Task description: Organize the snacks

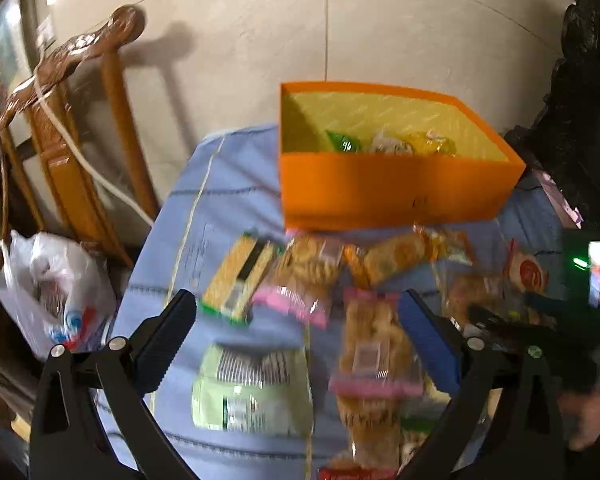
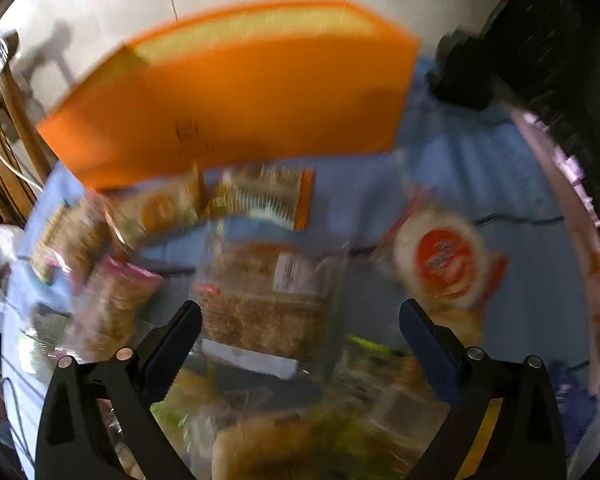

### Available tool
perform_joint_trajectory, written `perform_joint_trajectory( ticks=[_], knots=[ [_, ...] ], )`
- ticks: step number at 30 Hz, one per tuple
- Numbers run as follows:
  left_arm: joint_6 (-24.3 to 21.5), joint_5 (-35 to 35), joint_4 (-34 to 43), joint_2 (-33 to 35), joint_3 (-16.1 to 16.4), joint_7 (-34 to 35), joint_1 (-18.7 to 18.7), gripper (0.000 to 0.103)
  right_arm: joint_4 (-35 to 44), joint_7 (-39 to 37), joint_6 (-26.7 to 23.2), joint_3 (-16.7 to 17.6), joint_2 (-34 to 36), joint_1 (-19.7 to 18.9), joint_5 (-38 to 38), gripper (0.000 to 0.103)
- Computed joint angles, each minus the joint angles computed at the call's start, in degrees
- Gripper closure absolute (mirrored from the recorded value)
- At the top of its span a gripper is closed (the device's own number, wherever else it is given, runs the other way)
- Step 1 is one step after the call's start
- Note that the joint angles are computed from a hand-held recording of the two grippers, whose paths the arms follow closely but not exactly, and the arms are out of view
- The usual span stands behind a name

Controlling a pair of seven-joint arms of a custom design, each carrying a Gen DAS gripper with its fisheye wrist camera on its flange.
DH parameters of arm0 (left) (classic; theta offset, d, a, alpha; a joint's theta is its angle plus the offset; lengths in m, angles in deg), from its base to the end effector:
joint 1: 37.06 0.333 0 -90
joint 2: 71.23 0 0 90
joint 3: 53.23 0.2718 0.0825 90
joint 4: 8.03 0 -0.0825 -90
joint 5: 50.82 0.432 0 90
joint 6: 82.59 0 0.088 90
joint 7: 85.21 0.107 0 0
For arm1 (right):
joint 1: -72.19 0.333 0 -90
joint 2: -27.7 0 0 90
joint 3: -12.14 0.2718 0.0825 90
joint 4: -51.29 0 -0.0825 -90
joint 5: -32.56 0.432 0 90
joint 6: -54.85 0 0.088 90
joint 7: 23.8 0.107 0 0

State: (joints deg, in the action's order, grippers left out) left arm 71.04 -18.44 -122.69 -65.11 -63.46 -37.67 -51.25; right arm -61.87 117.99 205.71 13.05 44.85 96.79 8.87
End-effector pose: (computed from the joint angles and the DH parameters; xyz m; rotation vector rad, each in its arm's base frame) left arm 0.5891 -0.2838 0.3993 -1.7268 1.9376 -0.6384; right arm 0.5918 0.2932 0.2810 -1.8361 2.1001 -0.4192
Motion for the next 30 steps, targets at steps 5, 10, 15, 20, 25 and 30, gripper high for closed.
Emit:
perform_joint_trajectory(
  ticks=[5, 10, 15, 20, 25, 30],
  knots=[
    [-0.9, 1.6, -4.5, -1.9, -0.8, -2.0, -0.4, 0.004, 6.0, -8.1, -3.2, 2.5, 4.9, -1.8, 5.6, 0.003],
    [-4.0, 2.0, -3.2, -0.4, -1.3, -0.6, -1.0, 0.004, 7.3, -5.8, -4.4, 0.5, 5.6, 0.1, 7.1, 0.005],
    [-3.6, 4.4, 3.2, 6.4, -0.4, 0.4, -2.2, 0.004, 1.0, -4.1, 0.9, 0.7, 1.0, -0.9, 8.1, 0.026],
    [-5.4, -2.1, 10.4, 13.8, -0.2, 8.8, -3.2, 0.004, -7.0, -2.1, 5.4, 0.5, -5.6, -2.1, 8.7, 0.036],
    [3.2, -13.1, 7.5, 13.3, -3.3, 20.5, 0.0, 0.004, -12.4, -3.1, 7.6, 1.3, -10.1, -3.8, 8.1, 0.047],
    [3.3, -4.7, 8.2, 15.0, 3.9, 15.6, -7.3, 0.004, -13.1, -6.3, 9.7, 2.5, -9.7, -5.2, 11.3, 0.011]
  ],
)
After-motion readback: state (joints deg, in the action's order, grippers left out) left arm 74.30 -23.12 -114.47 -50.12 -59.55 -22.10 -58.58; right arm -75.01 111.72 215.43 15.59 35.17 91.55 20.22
